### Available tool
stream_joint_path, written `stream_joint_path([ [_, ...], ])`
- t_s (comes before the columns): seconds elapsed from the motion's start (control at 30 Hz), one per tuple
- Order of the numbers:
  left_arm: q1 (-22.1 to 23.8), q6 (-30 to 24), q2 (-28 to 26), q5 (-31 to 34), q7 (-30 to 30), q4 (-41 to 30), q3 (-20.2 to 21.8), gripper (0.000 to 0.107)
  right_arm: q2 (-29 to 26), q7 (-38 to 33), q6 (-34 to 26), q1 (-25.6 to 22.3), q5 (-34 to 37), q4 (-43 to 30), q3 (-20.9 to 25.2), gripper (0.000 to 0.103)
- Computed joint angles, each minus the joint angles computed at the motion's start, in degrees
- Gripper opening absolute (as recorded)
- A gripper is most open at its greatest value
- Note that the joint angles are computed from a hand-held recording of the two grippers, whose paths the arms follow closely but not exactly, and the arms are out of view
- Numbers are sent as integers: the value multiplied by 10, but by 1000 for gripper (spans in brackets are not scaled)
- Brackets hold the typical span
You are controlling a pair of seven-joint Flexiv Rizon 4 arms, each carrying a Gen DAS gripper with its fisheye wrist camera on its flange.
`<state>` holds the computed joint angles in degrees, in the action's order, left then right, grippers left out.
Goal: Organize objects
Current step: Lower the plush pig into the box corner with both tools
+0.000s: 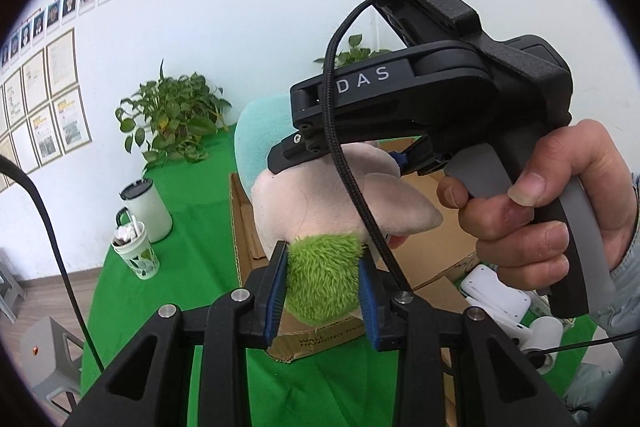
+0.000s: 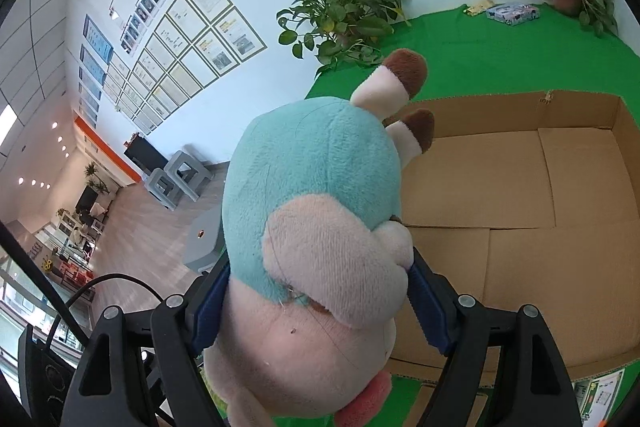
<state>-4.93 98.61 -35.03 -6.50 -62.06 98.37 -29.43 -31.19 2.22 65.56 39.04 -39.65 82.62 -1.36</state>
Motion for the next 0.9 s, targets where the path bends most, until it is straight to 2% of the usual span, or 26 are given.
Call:
stream_joint_path([
  [0.1, -16, -25, -22, -14, 0, -34, 21, 31, -40, -13, 15, -14, 19, -27, 2, 78],
  [0.27, -41, -77, -52, -53, -2, -83, 53, 30, -106, -112, 11, -57, 108, -96, 43, 78],
  [0.43, -93, -124, -64, -76, -26, -114, 125, 29, -170, -193, -22, -81, 180, -175, 66, 78],
  [0.53, -118, -156, -68, -80, -47, -128, 166, 28, -212, -237, -48, -103, 237, -229, 99, 78],
  [0.67, -125, -179, -65, -79, -59, -124, 180, 23, -240, -256, -84, -105, 285, -264, 101, 78],
  [0.73, -139, -180, -63, -68, -76, -125, 205, 22, -259, -273, -101, -109, 309, -291, 107, 79],
  [0.83, -136, -173, -56, -62, -78, -113, 201, 22, -274, -287, -103, -103, 323, -310, 96, 81],
  [0.9, -151, -190, -58, -55, -94, -122, 222, 22, -285, -295, -112, -101, 331, -329, 95, 82],
])
